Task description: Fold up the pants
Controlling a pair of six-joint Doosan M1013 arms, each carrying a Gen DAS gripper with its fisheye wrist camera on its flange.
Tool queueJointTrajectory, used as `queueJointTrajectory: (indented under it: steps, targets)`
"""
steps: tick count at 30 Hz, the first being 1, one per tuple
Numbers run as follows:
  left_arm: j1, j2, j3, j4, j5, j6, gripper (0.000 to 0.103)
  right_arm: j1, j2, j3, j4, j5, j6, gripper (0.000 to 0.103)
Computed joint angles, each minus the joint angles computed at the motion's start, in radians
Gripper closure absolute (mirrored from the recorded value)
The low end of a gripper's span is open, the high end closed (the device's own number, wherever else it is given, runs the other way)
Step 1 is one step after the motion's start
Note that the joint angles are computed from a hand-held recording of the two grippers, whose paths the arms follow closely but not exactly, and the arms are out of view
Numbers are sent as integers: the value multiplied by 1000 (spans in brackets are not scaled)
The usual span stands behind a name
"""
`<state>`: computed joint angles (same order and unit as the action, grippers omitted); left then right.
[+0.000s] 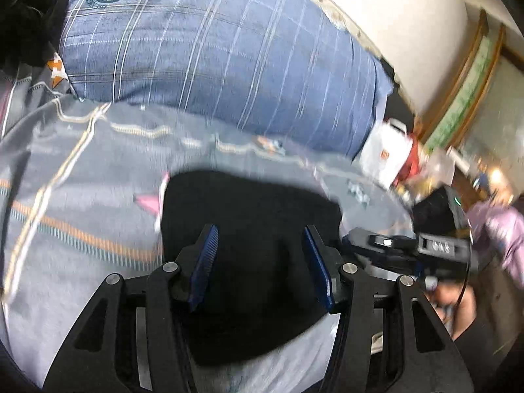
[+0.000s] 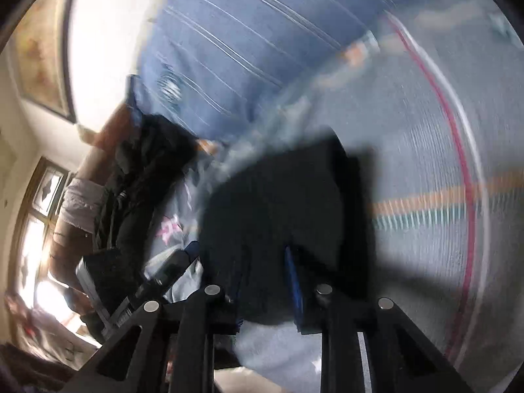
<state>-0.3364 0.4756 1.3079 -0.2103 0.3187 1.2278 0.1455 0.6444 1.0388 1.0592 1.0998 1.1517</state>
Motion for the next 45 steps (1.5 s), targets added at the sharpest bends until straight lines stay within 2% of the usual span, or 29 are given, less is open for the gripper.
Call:
queueJointTrajectory:
  steps: [2,3,4,5,6,7,8,9,12,15,16,18,20,22,24,25,26,27,28,30,33,35,37,38,39,41,42,43,45]
  targets:
    - [17,30,-63,-40,46,23,51,14,-51,53,25,-192,-178,81]
    - [22,46,-91,-61,70,38,51,29,-62,57,-18,-273,-222,81]
    - [28,71,-134,-69,121,30,51,48,-67,53,-113,-351,-221,81]
    - [34,110,-195,-51,213,-1,51,66,-53,21,-244,-376,-168,81]
    - [34,147,-251,10,303,-74,51,78,-31,-14,-335,-349,-103,81]
    - [36,168,-276,30,341,-106,51,87,-2,-61,-422,-288,-35,81]
    - [38,174,-275,23,327,-101,51,100,24,-81,-525,-250,30,81]
    - [35,173,-269,47,309,-104,51,108,23,-82,-575,-265,50,81]
    - [24,171,-273,107,324,-126,51,108,14,-71,-590,-279,38,81]
    - [27,165,-273,88,334,-111,51,93,10,-65,-530,-275,24,81]
    - [26,151,-261,97,324,-134,51,90,1,-54,-520,-285,21,81]
    - [5,81,-167,260,210,-289,52,98,-33,-8,-496,-353,-7,81]
    - [-19,14,-69,369,96,-358,52,95,-90,76,-371,-426,-174,81]
    - [-44,-30,-5,401,56,-343,52,95,-144,147,-313,-442,-342,81]
    - [-61,-37,22,352,82,-261,52,107,-165,177,-376,-436,-382,81]
    - [-63,-14,6,282,153,-202,52,118,-162,179,-479,-428,-332,81]
    - [-62,7,-10,265,202,-195,52,123,-143,157,-583,-375,-250,81]
    - [-60,20,-9,265,205,-203,52,126,-122,143,-634,-335,-211,80]
    - [-61,16,8,317,155,-230,52,125,-124,149,-633,-348,-215,81]
    - [-57,21,-10,293,176,-219,52,122,-118,128,-636,-327,-197,81]
    - [-42,-1,-2,215,122,-161,52,108,-121,122,-585,-327,-158,81]
    - [-38,-15,5,248,66,-182,52,94,-143,152,-447,-420,-232,81]
    - [-32,2,-36,280,83,-205,49,91,-157,175,-329,-511,-315,80]
    - [-25,17,-57,244,100,-178,49,97,-154,174,-278,-558,-362,79]
    - [-18,36,-83,177,128,-127,49,105,-143,159,-275,-566,-366,79]
    - [-6,100,-157,82,263,-76,50,119,-85,70,-417,-480,-224,79]
    - [-4,108,-160,75,265,-75,47,127,-54,23,-530,-418,-109,79]
    - [-6,96,-139,84,222,-66,47,129,-21,-13,-591,-351,-29,78]
    - [1,88,-143,50,246,-51,47,118,-22,-17,-555,-355,47,79]
